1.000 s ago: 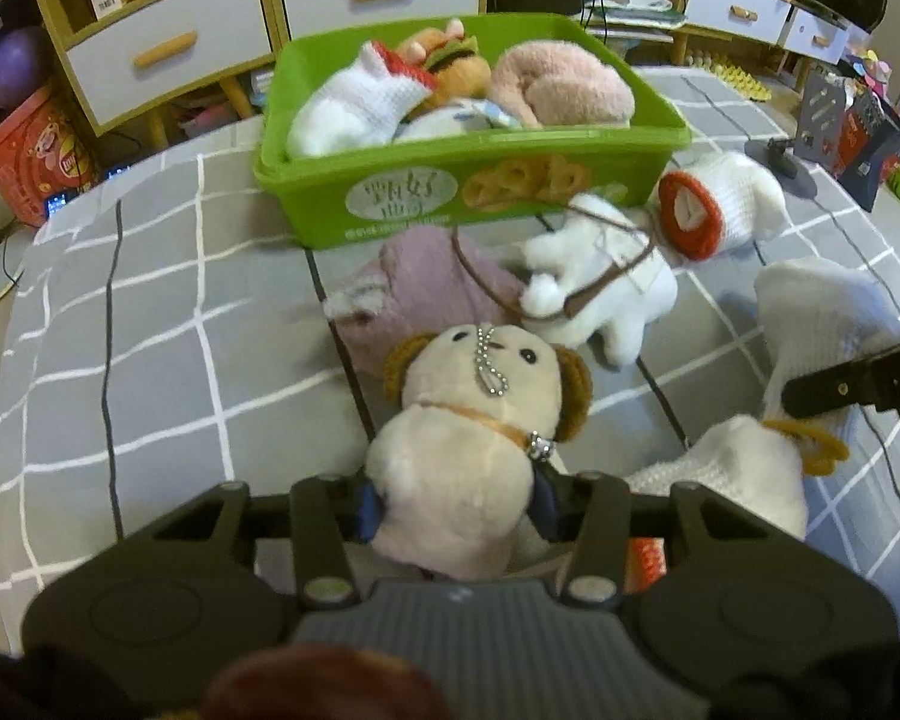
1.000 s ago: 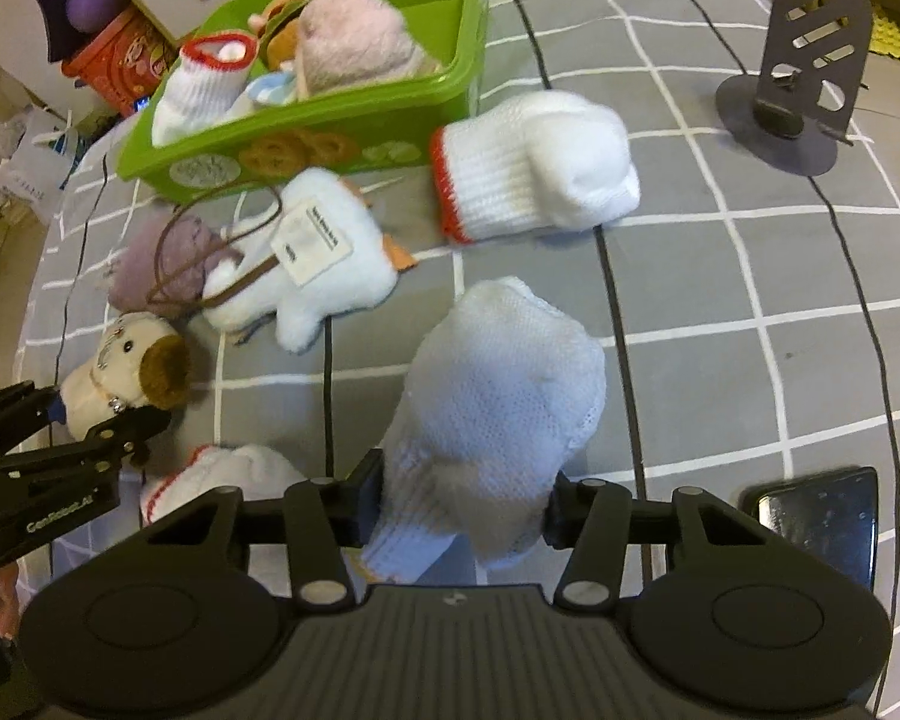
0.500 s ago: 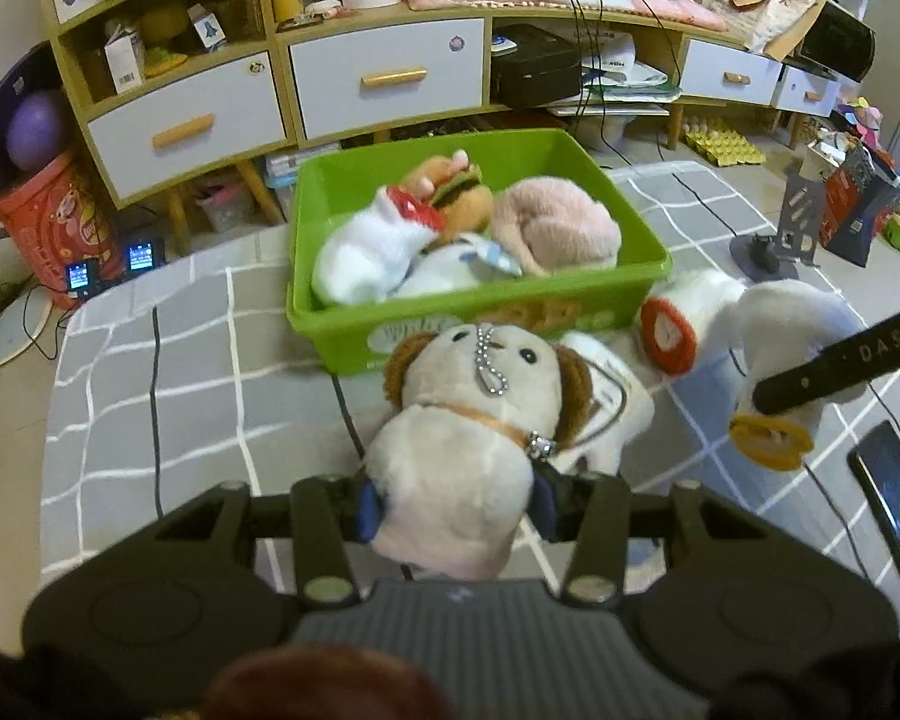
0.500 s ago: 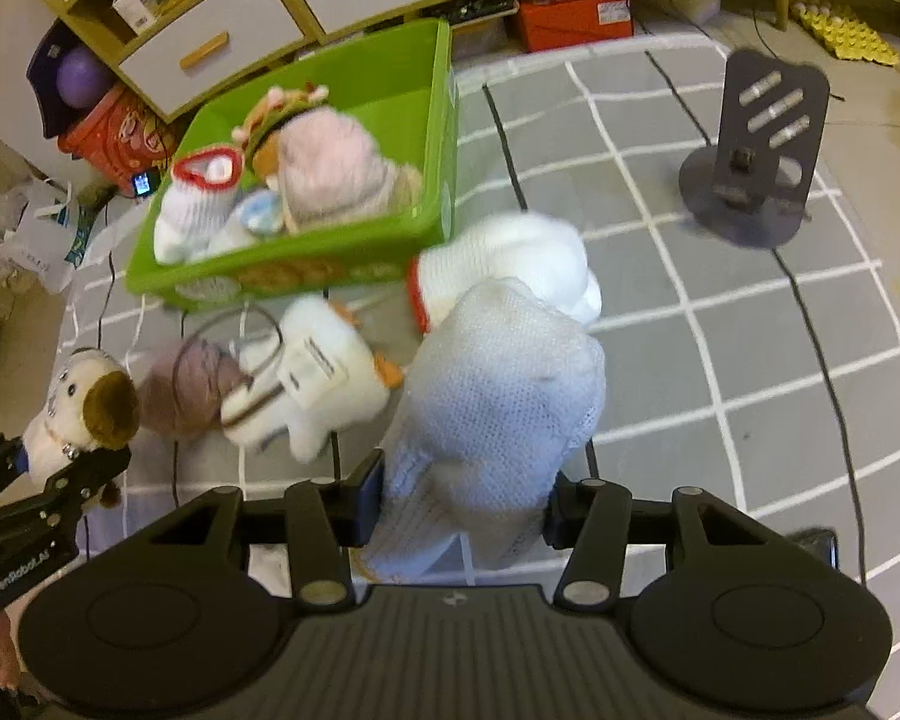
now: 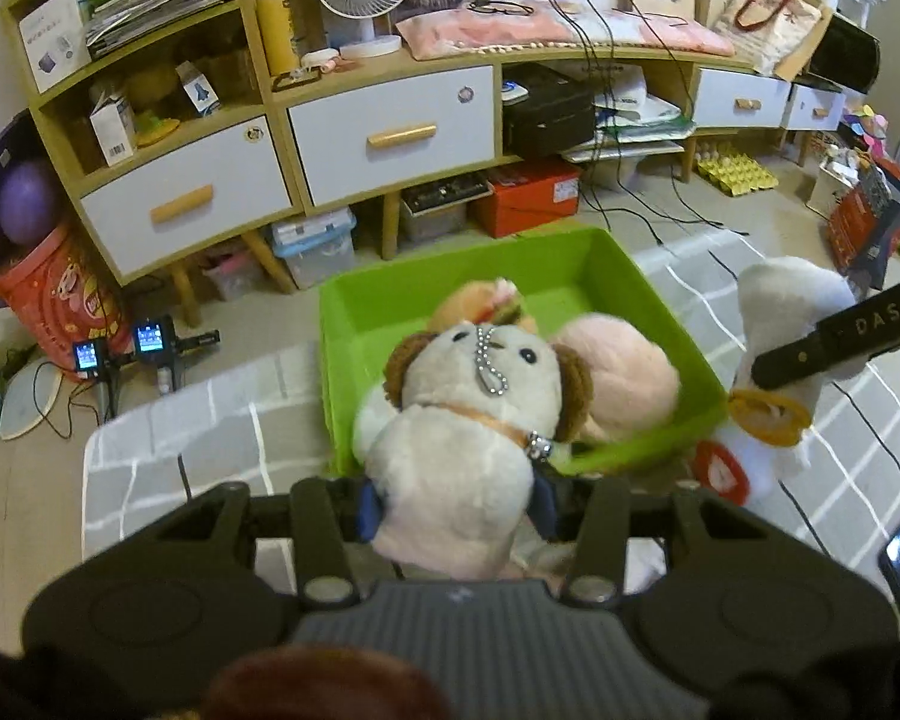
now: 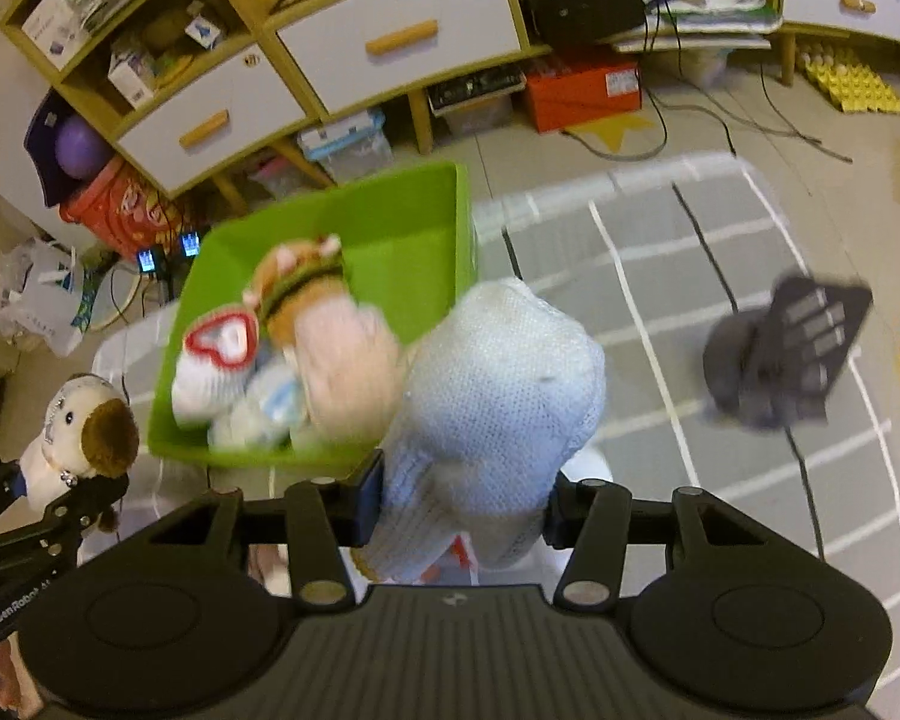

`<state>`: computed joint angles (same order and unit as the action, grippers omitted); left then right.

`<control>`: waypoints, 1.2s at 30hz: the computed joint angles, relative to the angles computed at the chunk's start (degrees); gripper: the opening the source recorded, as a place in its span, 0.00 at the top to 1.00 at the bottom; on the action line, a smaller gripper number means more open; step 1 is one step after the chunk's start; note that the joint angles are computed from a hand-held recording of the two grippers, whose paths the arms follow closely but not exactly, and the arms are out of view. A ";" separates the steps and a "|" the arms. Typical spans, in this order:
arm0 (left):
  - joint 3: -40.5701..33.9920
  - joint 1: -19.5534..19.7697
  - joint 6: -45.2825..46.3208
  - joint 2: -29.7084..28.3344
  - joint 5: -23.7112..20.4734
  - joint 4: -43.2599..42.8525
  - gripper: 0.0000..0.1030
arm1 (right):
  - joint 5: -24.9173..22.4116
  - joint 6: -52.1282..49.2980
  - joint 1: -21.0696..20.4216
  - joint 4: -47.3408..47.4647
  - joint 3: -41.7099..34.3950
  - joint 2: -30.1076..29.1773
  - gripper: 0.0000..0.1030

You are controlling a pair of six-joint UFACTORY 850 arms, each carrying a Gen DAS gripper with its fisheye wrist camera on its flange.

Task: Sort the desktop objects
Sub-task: 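Carry the dog plush and white sock into the green bin and release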

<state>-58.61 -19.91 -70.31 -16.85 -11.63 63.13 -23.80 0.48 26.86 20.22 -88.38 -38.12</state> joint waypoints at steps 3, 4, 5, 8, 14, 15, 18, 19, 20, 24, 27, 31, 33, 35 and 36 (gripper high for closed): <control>-2.97 1.09 2.55 -2.51 -0.39 -1.40 0.58 | -1.17 2.21 0.10 -3.15 -4.71 -2.84 0.51; -4.00 1.34 3.05 -3.42 -0.60 -1.51 0.58 | -1.38 2.92 0.17 -4.33 -6.16 -3.74 0.51; -5.21 1.65 3.84 -4.47 -0.81 -1.80 0.58 | -1.56 3.76 0.27 -5.71 -7.74 -4.76 0.51; -8.21 2.33 5.31 -7.17 -1.26 -2.19 0.58 | -2.33 5.48 0.50 -9.00 -12.54 -7.99 0.51; -14.74 3.39 7.72 -13.80 -2.39 -2.65 0.58 | -4.76 5.37 1.16 -11.76 -23.02 -15.24 0.51; -15.88 3.46 7.76 -15.04 -2.81 -2.30 0.58 | -5.02 5.71 1.45 -12.69 -24.55 -16.33 0.51; -18.60 3.72 7.75 -18.09 -3.52 -1.52 0.58 | -6.21 5.42 2.13 -14.30 -29.30 -19.80 0.51; -19.28 3.82 7.74 -18.90 -3.56 -1.53 0.58 | -6.89 5.14 2.31 -14.63 -31.15 -21.11 0.51; -20.07 3.95 7.96 -19.82 -3.54 -1.77 0.58 | -7.54 5.35 2.47 -15.33 -32.78 -22.25 0.51; -21.77 4.23 8.36 -22.17 -3.34 -1.59 0.58 | -9.31 6.26 2.95 -17.92 -37.48 -25.89 0.52; -22.22 4.60 6.73 -23.08 -2.07 -0.33 0.59 | -10.87 5.79 3.03 -17.70 -40.56 -28.22 0.53; -22.96 5.33 10.57 -24.01 -0.08 -5.32 0.60 | -12.08 4.90 3.27 -17.86 -42.46 -30.11 0.55; -23.54 5.46 10.63 -24.66 0.12 -5.73 0.60 | -12.32 4.63 3.32 -17.65 -43.04 -30.74 0.56; -24.11 5.65 12.60 -25.30 0.47 -8.49 0.61 | -12.53 4.03 3.40 -17.07 -43.59 -31.25 0.56; -24.44 5.77 14.25 -25.64 0.61 -10.69 0.61 | -12.19 4.28 3.61 -17.85 -43.40 -31.23 0.56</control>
